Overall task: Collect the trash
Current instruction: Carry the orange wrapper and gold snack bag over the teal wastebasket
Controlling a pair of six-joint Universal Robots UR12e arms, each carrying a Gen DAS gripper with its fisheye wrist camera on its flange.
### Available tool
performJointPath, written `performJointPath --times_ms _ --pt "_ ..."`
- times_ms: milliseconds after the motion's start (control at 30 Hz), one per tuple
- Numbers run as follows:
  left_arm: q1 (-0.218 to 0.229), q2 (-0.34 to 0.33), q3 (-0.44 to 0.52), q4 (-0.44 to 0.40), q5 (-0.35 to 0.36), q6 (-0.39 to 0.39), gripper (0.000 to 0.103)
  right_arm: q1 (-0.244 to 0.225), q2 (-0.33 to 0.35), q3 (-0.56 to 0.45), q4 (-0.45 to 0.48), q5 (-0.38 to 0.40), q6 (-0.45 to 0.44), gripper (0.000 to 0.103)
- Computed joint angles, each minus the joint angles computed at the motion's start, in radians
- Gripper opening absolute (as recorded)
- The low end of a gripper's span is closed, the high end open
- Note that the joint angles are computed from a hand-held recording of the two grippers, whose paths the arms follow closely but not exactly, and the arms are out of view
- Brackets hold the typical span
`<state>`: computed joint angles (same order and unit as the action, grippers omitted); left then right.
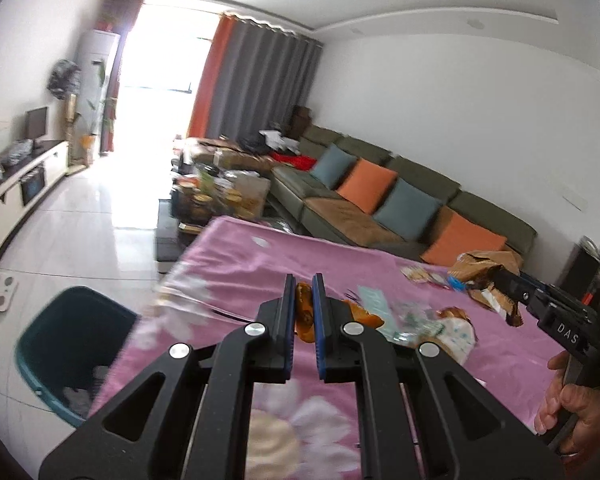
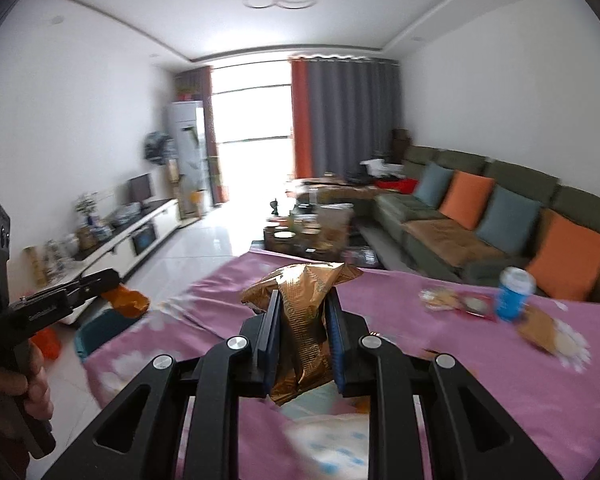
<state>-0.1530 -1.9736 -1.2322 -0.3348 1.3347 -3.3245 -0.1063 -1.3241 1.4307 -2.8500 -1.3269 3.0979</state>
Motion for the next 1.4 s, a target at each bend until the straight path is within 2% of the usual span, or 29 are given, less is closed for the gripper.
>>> performJointPath --times_ms 333,600,733,933,1033,1267,1400 --pt "0.054 0.073 -0.085 0.059 0.137 -0.039 0.008 0.071 0.088 -0.14 0.08 0.192 -0.073 0.02" --pt "0.101 0.125 -0.145 0.069 0.233 -0.057 0.008 0.125 0.184 -0.305 0.24 0.352 -0.144 0.02" --pt "0.122 0.141 -0.166 0.063 0.263 -0.063 0.008 0.144 0.229 -0.377 0.332 0.388 -0.17 0.02" --pt "0.15 0.146 -0.182 0.029 0.282 -0.075 0.008 0.176 0.311 -0.508 0.512 0.413 -0.198 0.02" --pt "0.16 0.132 -0.175 0.003 0.287 -0.075 0.008 0.192 0.344 -0.554 0.581 0.397 -0.221 0.02" --pt "0.159 0.056 -0.117 -0.09 0.303 -0.079 0.008 0.235 0.432 -0.684 0.749 0.301 -0.275 0.02" --pt "0.162 0.002 -0.077 -0.152 0.286 -0.088 0.008 0.257 0.481 -0.76 0.858 0.235 -0.313 0.02"
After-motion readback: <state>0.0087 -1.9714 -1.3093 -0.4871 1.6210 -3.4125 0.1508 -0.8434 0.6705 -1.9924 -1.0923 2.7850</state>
